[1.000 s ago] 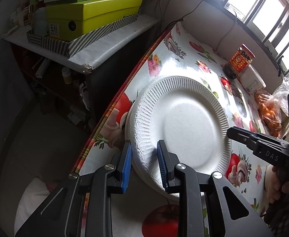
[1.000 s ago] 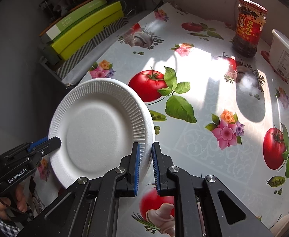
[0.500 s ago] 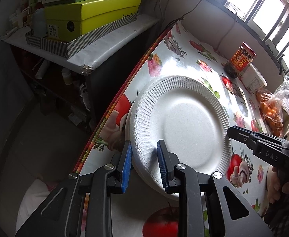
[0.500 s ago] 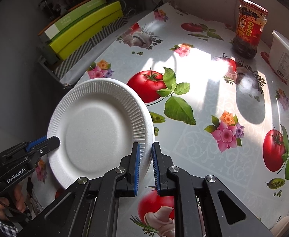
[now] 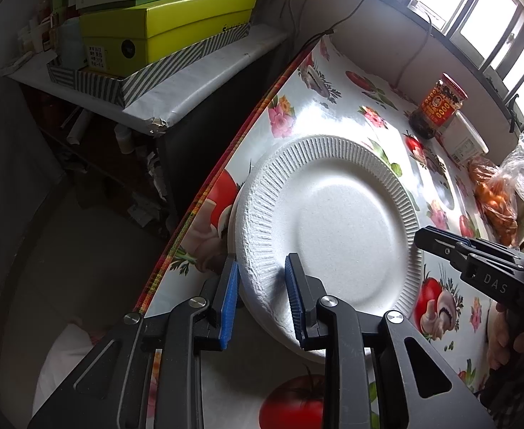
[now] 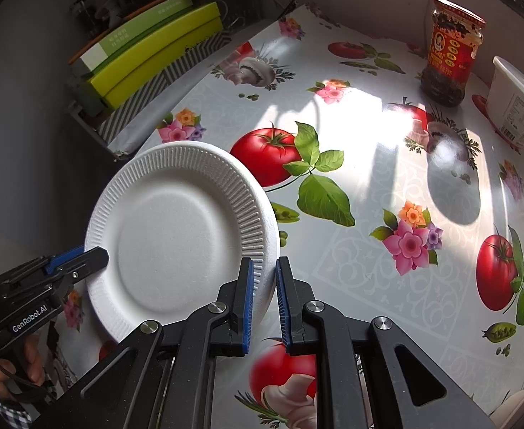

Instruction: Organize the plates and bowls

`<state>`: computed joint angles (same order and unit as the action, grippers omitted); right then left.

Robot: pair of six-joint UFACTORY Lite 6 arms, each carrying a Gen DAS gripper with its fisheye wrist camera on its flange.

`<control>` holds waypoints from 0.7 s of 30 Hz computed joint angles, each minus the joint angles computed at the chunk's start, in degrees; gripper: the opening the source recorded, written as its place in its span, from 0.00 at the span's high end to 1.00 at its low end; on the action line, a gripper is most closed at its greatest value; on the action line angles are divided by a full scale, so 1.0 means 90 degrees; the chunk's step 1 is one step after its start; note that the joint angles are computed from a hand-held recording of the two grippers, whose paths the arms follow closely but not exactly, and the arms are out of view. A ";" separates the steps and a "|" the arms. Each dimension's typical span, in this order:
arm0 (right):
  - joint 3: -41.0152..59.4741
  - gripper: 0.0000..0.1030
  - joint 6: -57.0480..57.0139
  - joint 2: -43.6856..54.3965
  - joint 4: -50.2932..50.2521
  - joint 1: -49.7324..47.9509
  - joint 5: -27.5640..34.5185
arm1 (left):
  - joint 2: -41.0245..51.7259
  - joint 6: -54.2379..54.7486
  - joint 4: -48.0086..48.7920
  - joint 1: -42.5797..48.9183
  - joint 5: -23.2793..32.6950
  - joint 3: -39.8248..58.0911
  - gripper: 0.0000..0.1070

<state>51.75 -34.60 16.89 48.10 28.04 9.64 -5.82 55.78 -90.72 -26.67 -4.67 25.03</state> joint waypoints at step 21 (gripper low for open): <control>0.0043 0.81 0.0487 0.0004 -0.0497 0.0235 -0.0078 | 0.0130 0.0910 -0.0990 -0.0173 -0.0179 0.0073 0.67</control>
<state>52.14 -30.21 16.92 43.63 30.15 8.94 -4.65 63.97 -99.63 -28.23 -6.29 25.68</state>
